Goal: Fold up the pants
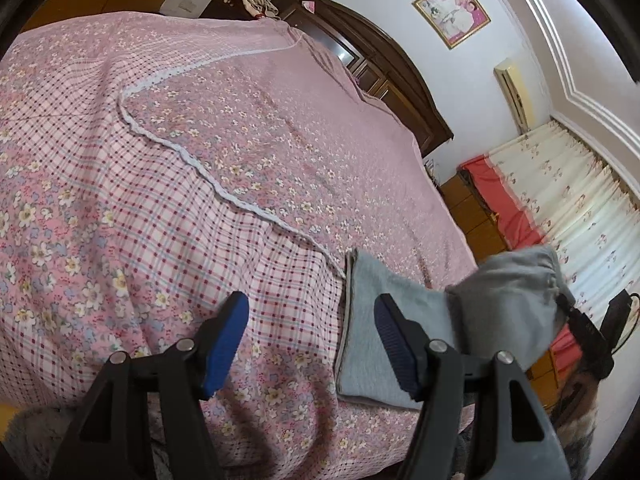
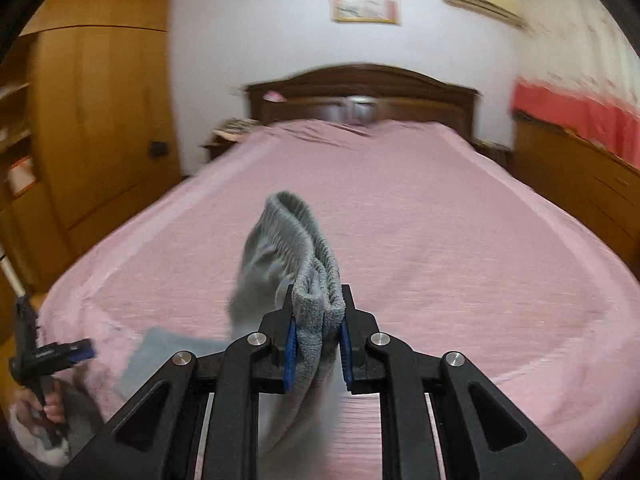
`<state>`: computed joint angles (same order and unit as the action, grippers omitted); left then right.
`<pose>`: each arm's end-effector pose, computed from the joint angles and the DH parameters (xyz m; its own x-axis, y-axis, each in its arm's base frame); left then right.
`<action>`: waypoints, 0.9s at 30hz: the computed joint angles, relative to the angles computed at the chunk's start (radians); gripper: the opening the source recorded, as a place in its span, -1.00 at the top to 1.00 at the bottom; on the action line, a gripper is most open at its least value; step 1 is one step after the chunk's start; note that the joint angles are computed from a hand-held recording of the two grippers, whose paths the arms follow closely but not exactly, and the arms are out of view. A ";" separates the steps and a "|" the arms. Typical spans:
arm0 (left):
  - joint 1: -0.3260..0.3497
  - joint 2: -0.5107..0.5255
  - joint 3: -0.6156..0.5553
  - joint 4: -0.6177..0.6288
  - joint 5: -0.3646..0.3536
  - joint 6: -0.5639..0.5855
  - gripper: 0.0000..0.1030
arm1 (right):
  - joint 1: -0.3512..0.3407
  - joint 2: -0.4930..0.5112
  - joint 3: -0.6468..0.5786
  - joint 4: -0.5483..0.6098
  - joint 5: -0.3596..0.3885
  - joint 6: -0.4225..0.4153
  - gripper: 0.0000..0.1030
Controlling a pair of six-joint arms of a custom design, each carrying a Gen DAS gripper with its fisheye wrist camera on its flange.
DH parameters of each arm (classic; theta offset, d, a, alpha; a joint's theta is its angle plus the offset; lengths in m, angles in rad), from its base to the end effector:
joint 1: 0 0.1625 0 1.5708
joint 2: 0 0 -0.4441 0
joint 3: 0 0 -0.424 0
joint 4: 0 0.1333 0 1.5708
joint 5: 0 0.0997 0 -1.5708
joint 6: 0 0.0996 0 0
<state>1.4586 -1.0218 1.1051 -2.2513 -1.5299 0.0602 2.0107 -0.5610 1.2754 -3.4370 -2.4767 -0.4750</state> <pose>0.0478 -0.8031 0.4798 -0.9881 0.1383 -0.0676 0.1523 0.8149 -0.5593 0.3874 -0.6942 0.1871 -0.6895 0.1764 0.7025 -0.5494 0.5047 -0.6659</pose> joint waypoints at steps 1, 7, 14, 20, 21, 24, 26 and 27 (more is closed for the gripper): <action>-0.006 0.004 -0.002 0.005 0.017 0.008 -0.33 | -0.007 -0.027 0.029 -0.018 -0.035 -0.031 0.65; -0.052 0.021 0.011 0.006 0.133 0.042 -0.33 | -0.090 -0.150 0.213 -0.071 -0.178 -0.133 0.65; -0.094 0.025 0.035 0.011 0.238 0.066 -0.33 | -0.194 -0.252 0.364 0.006 -0.212 0.109 0.65; -0.087 0.026 0.029 0.016 0.223 0.044 -0.33 | -0.221 -0.268 0.396 -0.044 -0.186 0.079 0.65; -0.086 0.025 0.030 0.014 0.223 0.043 -0.33 | -0.216 -0.269 0.407 -0.051 -0.193 0.080 0.65; -0.085 0.019 0.031 0.018 0.230 0.055 -0.33 | -0.214 -0.264 0.403 -0.062 -0.199 0.085 0.65; -0.088 0.020 0.032 0.018 0.235 0.058 -0.33 | -0.215 -0.266 0.410 -0.068 -0.193 0.094 0.65; -0.089 0.021 0.032 0.018 0.235 0.056 -0.33 | -0.215 -0.269 0.410 -0.068 -0.192 0.091 0.65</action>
<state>1.3694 -1.0009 1.1373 -2.2336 -1.2948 0.1158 1.7956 -0.8296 1.6855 -3.5054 -2.6687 -0.3839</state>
